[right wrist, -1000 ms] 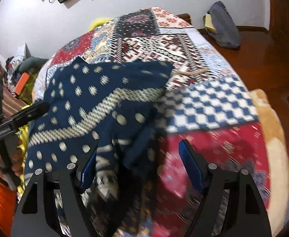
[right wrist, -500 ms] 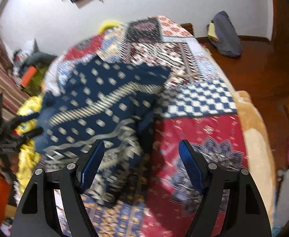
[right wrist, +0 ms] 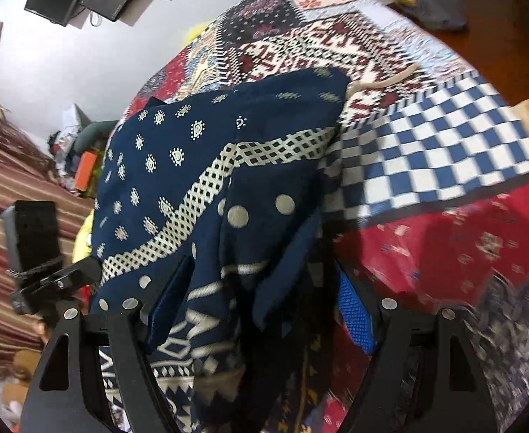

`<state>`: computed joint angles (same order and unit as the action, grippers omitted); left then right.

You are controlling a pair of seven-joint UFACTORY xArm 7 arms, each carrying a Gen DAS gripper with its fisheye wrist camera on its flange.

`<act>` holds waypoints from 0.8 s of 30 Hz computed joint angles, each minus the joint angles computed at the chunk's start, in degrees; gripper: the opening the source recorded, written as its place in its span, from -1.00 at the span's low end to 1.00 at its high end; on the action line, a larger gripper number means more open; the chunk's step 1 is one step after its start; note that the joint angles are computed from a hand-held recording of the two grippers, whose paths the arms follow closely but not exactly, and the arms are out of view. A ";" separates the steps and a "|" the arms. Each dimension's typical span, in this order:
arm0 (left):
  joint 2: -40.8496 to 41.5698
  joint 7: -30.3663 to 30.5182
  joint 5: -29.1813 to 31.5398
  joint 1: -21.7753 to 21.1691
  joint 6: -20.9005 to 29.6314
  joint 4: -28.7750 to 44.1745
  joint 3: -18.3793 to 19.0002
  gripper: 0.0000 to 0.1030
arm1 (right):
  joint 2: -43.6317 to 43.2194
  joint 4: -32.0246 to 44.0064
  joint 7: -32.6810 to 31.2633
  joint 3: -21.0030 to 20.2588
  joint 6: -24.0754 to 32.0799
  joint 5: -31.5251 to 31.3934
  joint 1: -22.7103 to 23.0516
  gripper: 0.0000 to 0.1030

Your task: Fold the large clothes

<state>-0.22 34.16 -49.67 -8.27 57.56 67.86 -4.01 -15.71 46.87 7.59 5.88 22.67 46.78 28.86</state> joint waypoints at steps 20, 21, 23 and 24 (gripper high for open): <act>-1.03 0.15 -6.49 1.79 1.64 -1.27 -0.01 0.42 | 0.72 5.22 2.52 3.44 0.79 -1.98 -1.17 -0.32; -2.53 0.74 -6.81 1.91 2.08 -1.99 0.54 0.38 | 1.07 6.27 4.62 4.02 1.01 -4.34 -1.28 -0.32; -4.87 1.32 -7.01 2.05 2.76 -2.68 1.68 0.36 | 1.85 8.51 7.49 4.63 0.95 -7.29 -0.87 -0.33; -6.07 1.49 -6.98 2.17 3.14 -2.94 2.34 0.36 | 2.33 10.15 9.07 5.17 0.87 -9.07 -0.69 -0.33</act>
